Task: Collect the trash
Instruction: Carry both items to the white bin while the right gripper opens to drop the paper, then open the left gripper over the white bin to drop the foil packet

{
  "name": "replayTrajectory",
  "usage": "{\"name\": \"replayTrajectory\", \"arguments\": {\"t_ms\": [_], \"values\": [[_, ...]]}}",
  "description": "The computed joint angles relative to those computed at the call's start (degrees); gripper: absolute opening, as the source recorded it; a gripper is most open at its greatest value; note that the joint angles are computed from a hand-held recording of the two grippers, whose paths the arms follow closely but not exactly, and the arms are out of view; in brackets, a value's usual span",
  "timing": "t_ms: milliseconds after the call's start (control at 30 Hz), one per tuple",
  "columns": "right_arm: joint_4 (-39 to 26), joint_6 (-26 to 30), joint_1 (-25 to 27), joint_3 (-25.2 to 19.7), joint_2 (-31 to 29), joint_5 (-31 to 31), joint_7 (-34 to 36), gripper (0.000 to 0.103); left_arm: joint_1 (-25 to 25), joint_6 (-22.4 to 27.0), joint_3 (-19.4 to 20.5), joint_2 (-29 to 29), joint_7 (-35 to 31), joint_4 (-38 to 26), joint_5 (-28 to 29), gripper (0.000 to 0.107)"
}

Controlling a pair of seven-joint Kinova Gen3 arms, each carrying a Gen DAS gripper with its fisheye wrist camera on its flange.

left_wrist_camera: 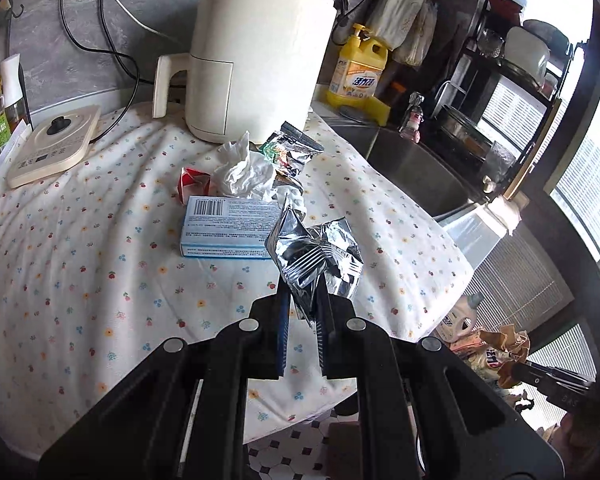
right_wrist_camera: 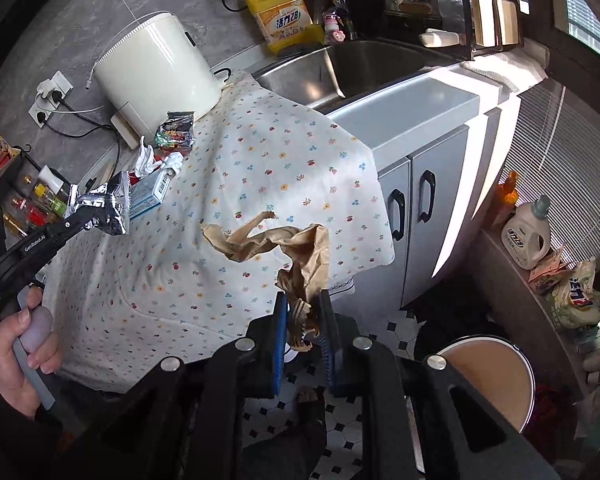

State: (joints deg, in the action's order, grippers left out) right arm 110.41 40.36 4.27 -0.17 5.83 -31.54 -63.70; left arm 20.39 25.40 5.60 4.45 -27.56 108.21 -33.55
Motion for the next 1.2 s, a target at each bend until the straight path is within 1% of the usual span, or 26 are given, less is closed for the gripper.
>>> {"name": "replayTrajectory", "arguments": {"t_ms": [67, 200, 400, 500, 633, 700, 733, 767, 800, 833, 867, 900, 1067, 1200], "values": [[0.95, 0.89, 1.66, 1.03, -0.15, -0.55, 1.75, 0.016, 1.14, 0.25, 0.58, 0.71, 1.37, -0.56, -0.41, 0.012], [2.29, 2.36, 4.61, 3.08, 0.08, 0.75, 3.71, 0.016, 4.55, 0.34, 1.05, 2.99, 3.49, -1.65, -1.3, 0.012], [3.3, 3.66, 9.07, 5.31, 1.33, 4.03, 5.37, 0.016, 11.39, -1.9, -0.04, 8.45, 5.54, -3.39, 0.24, 0.012], [3.76, 3.85, 11.43, 6.11, 2.11, 5.2, 6.32, 0.018, 14.08, -2.88, -0.22, 11.29, 4.15, -4.73, 2.75, 0.012], [4.78, 3.86, 14.34, 6.88, 2.94, 6.27, 8.08, 0.019, 16.03, -3.31, 0.91, 15.11, -0.67, -6.71, 7.35, 0.012], [5.1, 4.05, 15.02, 7.28, 3.45, 8.12, 7.32, 0.027, 16.46, -3.08, 1.85, 16.93, -3.61, -8.09, 9.99, 0.012], [5.58, 3.69, 15.54, 7.47, 3.29, 8.61, 7.17, 0.044, 16.87, -2.79, 2.17, 17.85, -5.03, -8.95, 11.01, 0.012], [6.3, 2.83, 16.22, 7.7, 2.82, 8.77, 7.37, 0.055, 17.33, -2.51, 2.49, 18.76, -6.35, -9.88, 12.03, 0.012], [6.79, 2.19, 16.89, 7.95, 2.47, 8.82, 7.64, 0.057, 17.44, -2.3, 3.01, 19.57, -7.89, -10.74, 13.19, 0.012], [6.97, 1.99, 17.48, 8.27, 2.31, 9.07, 7.68, 0.063, 17.61, -1.95, 3.53, 20.48, -9.42, -11.75, 14.3, 0.012], [7.01, 1.98, 18.22, 8.62, 2.26, 9.09, 7.92, 0.066, 17.79, -1.48, 4.09, 21.47, -11.01, -12.84, 15.35, 0.012], [7.02, 2.1, 19.03, 8.95, 2.19, 8.91, 8.29, 0.066, 17.66, -0.83, 5.04, 22.52, -12.99, -13.98, 16.57, 0.012], [7.72, 1.99, 22.43, 10.63, 0.93, 8.77, 10.01, 0.075, 17.84, 2.52, 8.9, 27.72, -22.11, -19.65, 21.81, 0.012], [8.62, 1.95, 24.77, 12.06, 0.39, 8.6, 11.54, 0.078, 18.82, 4.76, 10.23, 31.18, -27.54, -23.47, 25.39, 0.012]]}}
